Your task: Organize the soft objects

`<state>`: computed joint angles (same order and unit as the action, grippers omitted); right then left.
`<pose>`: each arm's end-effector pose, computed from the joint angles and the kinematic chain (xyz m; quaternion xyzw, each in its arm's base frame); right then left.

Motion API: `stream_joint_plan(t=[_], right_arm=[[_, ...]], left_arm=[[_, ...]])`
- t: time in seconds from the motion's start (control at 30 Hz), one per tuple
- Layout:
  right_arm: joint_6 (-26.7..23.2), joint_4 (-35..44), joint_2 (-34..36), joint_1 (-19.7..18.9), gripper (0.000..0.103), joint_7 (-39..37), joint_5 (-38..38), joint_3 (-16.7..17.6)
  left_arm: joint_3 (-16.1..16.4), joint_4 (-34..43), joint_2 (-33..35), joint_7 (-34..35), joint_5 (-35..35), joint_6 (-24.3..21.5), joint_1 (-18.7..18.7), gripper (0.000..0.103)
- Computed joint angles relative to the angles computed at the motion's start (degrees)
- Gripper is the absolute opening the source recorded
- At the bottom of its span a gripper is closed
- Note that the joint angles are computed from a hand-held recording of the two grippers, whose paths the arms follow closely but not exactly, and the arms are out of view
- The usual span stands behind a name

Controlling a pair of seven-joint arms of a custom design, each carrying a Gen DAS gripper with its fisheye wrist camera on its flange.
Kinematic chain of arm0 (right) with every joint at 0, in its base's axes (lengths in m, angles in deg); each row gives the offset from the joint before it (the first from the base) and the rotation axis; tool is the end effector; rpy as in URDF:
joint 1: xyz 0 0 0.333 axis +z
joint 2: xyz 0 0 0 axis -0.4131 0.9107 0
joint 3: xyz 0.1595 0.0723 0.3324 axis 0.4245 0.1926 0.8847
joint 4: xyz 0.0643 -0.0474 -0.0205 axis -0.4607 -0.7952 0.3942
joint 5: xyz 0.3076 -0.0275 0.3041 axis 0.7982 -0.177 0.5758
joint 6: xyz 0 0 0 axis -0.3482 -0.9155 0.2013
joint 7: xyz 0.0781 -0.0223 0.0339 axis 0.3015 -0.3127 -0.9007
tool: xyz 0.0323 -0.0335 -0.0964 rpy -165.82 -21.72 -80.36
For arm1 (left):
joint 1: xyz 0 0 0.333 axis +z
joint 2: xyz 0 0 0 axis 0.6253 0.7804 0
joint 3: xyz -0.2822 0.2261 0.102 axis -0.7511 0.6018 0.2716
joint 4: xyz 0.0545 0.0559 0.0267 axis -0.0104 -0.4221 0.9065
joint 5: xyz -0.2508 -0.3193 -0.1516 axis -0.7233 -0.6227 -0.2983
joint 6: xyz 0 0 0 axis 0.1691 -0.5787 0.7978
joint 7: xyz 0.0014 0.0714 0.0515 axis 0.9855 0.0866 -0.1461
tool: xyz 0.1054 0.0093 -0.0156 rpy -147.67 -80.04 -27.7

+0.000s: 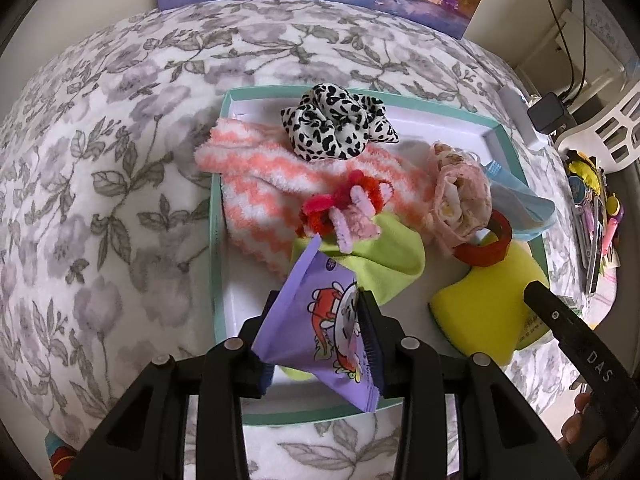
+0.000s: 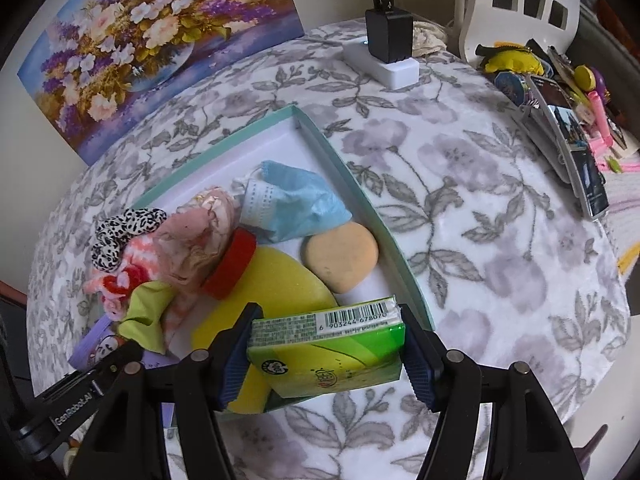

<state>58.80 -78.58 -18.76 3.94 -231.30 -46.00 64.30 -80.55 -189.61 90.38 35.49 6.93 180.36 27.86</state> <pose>0.5400 0.3659 0.4450 -0.3898 0.8921 -0.1468 0.1751 0.6614 -0.2443 0.4484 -0.5683 0.8071 -0.1588 0.0202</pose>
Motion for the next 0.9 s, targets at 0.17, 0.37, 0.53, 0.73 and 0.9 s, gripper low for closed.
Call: stream_joint_plan(t=[0.17, 0.37, 0.53, 0.73, 0.9], right_arm=[[-0.6, -0.4, -0.8, 0.1, 0.070, 1.2, -0.5, 0.0], [-1.9, -0.3, -1.7, 0.2, 0.085, 1.9, -2.1, 0.3], [-2.7, 0.0, -1.6, 0.3, 0.102, 1.9, -2.7, 0.5], [-2.6, 0.7, -0.8, 0.4, 0.103, 0.4, -3.1, 0.7], [-3.2, 1.7, 0.0, 0.8, 0.103, -1.5, -2.8, 0.6]], left_arm=[[0.0, 0.2, -0.8, 0.4, -0.4, -0.4, 0.2, 0.061], [0.4, -0.9, -2.5, -0.3, 0.4, 2.0, 0.3, 0.078], [1.0, -1.2, -2.8, -2.6, 1.7, 3.2, 0.4, 0.091], [2.7, -1.3, -2.1, -9.2, 7.3, 4.9, -0.1, 0.091], [2.8, -1.0, -1.5, -11.1, 8.5, 4.1, 0.5, 0.091]])
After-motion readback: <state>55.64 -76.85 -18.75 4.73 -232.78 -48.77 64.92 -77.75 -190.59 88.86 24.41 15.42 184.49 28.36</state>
